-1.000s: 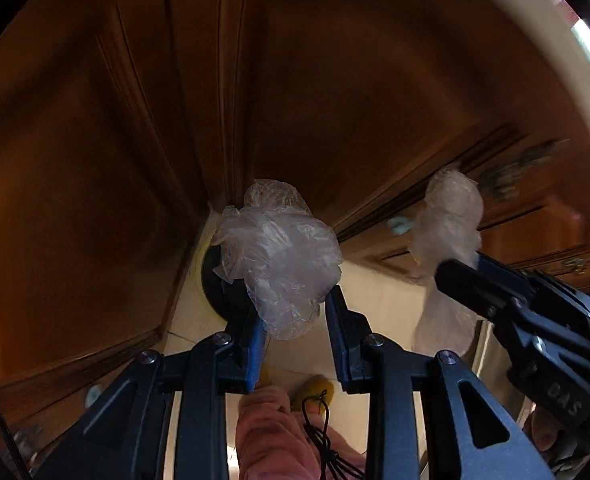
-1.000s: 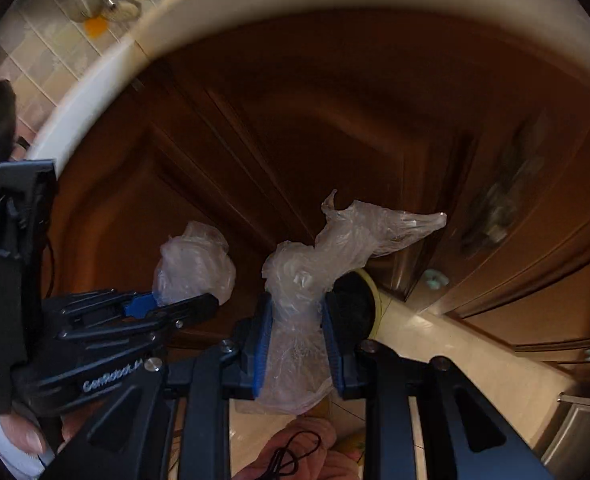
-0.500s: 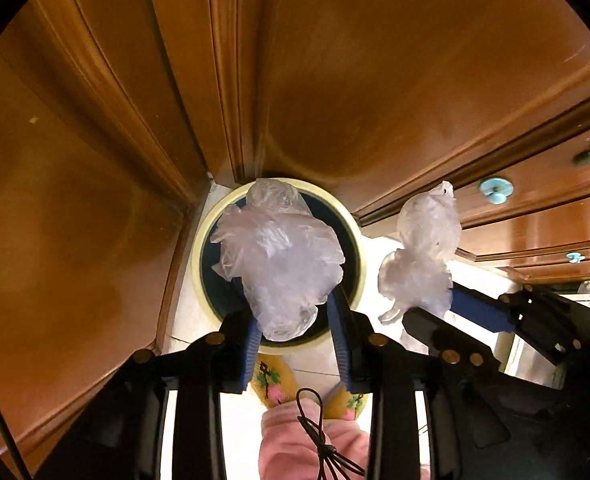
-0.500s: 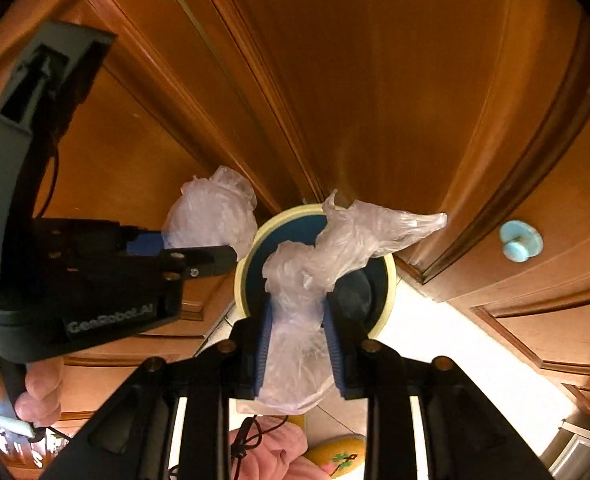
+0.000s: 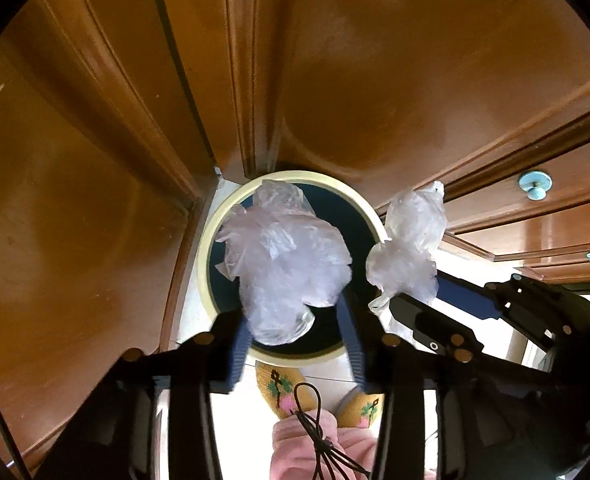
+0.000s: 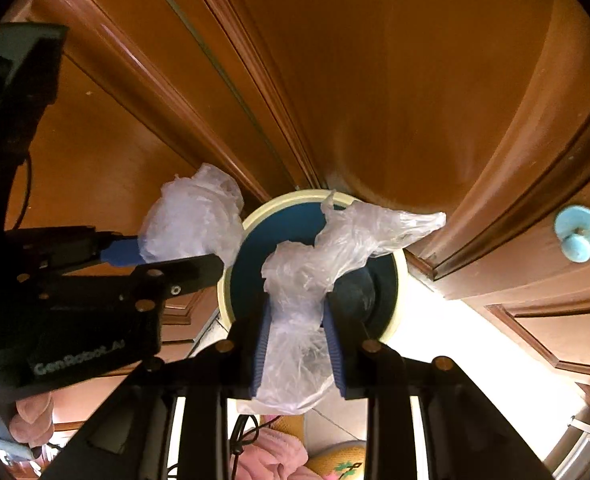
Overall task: Collect trash
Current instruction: 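Open both tools to drop the plastic bags into the bin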
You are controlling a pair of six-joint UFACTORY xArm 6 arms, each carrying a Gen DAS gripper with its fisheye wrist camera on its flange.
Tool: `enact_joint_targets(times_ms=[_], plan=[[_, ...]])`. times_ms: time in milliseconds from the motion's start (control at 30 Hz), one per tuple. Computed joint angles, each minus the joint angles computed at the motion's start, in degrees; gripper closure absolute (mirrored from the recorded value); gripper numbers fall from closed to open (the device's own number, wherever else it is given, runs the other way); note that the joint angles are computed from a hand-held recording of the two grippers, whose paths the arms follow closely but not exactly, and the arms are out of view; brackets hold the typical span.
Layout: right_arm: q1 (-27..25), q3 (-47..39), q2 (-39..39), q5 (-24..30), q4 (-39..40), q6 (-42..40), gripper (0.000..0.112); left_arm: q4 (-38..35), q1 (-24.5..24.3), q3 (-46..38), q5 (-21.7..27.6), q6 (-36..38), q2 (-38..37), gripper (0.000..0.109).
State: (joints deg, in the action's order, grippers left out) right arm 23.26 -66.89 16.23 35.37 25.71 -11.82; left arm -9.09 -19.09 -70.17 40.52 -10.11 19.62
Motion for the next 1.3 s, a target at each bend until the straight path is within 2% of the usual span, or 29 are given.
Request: enact_joint_targets(times_ms=[133, 267, 300, 400, 733, 833, 1033, 1100, 1233, 1300], plan=[[-1.06, -2.95, 2.95, 3.76, 1.51, 1.49, 0.079, 0.28, 0.65, -0.91, -1.07, 0.15, 1.79, 0.054], [-1.15, -2.99, 3.44, 3.32, 0.88, 3.52, 0.058, 1.06, 1.06, -0.98, -1.30, -1.21, 1.69, 0.026], [-1.06, -2.66, 3.32, 2.77, 0.60, 4.07, 0.052, 0.45, 1.20, -0.93, -1.57, -1.03, 1.68, 0.024], [-0.96, -1.94, 2.64, 1.88, 1.76, 5.15, 0.042, -0.72, 1.54, -1.31, -1.32, -0.55, 2.15, 0.024], [-0.59, 0.37, -0.95, 1.72, 0.66, 7.60, 0.042, 1.28, 1.45, -0.60, 1.69, -2.90, -0.74, 0.024], [-0.98, 1.25, -3.39, 3.92, -0.28, 8.60, 0.042, 2.25, 0.89, -1.06, 4.08, -4.23, -2.83, 0.024], [-2.29, 2.38, -12.20, 11.66, -4.18, 12.87, 0.042, 5.02, -0.31, -3.50, 10.47, -7.12, -8.99, 0.024], [-2.96, 1.82, -14.88, 14.45, -5.32, 14.39, 0.042, 6.29, -0.91, -5.68, 13.85, -8.16, -11.02, 0.024], [-4.65, -0.34, -20.55, 20.14, -7.63, 16.02, 0.042, 7.55, -2.34, -7.80, 16.51, -9.53, -16.00, 0.024], [-5.37, -2.60, -22.36, 23.52, -8.68, 16.53, 0.042, 10.36, -3.97, -11.40, 20.30, -10.60, -17.65, 0.024]])
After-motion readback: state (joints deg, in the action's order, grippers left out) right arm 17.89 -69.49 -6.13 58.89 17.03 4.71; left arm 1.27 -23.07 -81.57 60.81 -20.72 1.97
